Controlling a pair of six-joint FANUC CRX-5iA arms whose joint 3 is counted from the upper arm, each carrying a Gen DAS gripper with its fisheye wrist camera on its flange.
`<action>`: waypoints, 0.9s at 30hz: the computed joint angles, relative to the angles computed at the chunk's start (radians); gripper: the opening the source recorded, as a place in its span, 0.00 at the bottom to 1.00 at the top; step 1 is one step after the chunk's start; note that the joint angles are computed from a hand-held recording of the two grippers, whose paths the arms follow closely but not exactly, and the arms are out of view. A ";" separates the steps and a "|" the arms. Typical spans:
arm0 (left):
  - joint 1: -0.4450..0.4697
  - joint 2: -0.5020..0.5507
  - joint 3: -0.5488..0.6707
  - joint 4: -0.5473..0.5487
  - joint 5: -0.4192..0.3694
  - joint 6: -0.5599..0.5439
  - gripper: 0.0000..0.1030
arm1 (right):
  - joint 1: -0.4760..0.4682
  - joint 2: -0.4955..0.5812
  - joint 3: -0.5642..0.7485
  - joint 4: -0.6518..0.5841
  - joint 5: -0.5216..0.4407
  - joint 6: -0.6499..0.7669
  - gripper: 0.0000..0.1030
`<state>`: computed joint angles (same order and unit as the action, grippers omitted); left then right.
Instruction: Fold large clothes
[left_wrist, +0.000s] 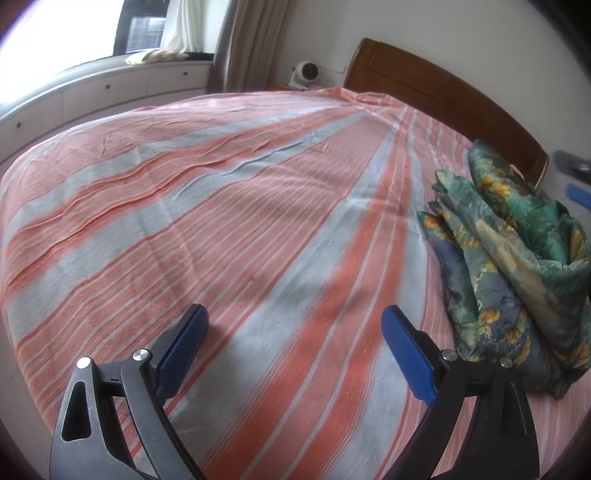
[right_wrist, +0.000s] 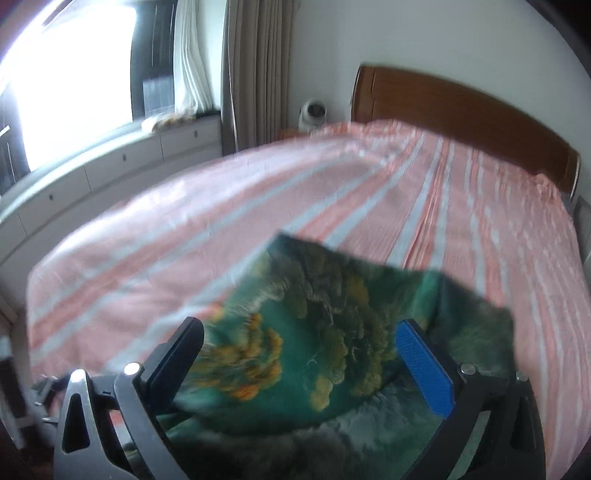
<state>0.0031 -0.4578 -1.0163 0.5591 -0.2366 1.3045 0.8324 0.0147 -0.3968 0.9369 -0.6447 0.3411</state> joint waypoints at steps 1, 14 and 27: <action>0.000 -0.002 -0.006 0.020 0.002 -0.012 0.93 | 0.012 -0.032 -0.022 0.033 -0.010 -0.026 1.00; -0.021 0.029 0.107 -0.388 -0.058 0.328 0.95 | 0.140 0.036 -0.168 0.085 -0.126 -0.006 1.00; -0.023 0.023 0.117 -0.358 -0.118 0.241 0.98 | 0.400 -0.325 -0.397 0.105 -0.305 -0.324 0.99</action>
<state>-0.0200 -0.4344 -0.8988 0.2015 -0.3542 1.5459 1.2325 -0.3107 -0.7938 1.0424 -0.9500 0.0172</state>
